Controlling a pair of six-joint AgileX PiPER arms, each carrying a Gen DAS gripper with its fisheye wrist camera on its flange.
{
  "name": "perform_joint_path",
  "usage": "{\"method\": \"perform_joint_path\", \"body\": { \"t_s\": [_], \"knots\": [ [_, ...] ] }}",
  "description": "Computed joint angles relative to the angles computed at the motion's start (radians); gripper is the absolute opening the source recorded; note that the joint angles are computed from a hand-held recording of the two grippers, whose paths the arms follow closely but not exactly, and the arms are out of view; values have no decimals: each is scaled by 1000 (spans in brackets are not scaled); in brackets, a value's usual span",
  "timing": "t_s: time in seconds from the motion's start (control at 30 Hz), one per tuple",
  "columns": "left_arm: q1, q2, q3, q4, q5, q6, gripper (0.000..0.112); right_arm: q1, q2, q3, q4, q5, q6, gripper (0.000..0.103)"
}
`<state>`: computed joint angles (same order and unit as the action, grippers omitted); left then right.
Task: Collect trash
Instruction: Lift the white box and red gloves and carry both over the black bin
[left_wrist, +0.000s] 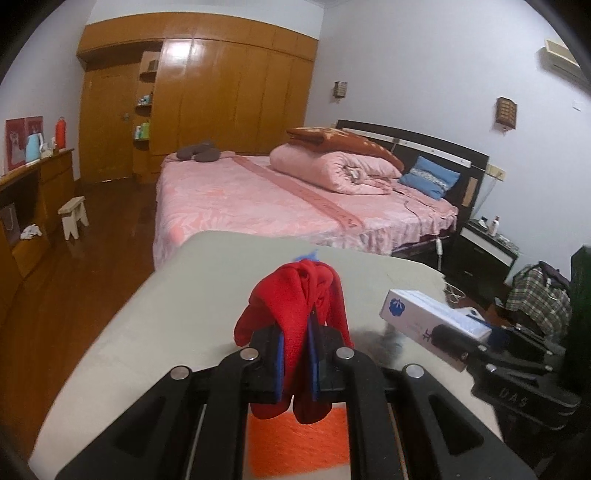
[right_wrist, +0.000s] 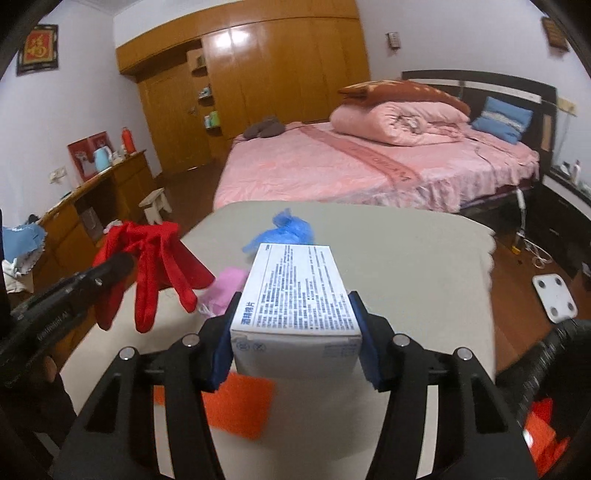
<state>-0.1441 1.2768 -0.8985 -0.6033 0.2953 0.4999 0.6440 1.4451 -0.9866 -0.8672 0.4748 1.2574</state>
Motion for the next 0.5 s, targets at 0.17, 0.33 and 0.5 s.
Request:
{"method": "perform_joint_path", "body": {
  "t_s": [0.17,0.33,0.5],
  "knots": [
    [-87,-24,65,72,-17,-90,10,-7,-40,112,-18,30,59,54],
    [-158,-8,103,173,-52,-196,10,-24,-38,177,-13,7,71,54],
    [-176,1,130,212,-66,-243,10,-19,-10,200,-28,-14,105,61]
  ]
}}
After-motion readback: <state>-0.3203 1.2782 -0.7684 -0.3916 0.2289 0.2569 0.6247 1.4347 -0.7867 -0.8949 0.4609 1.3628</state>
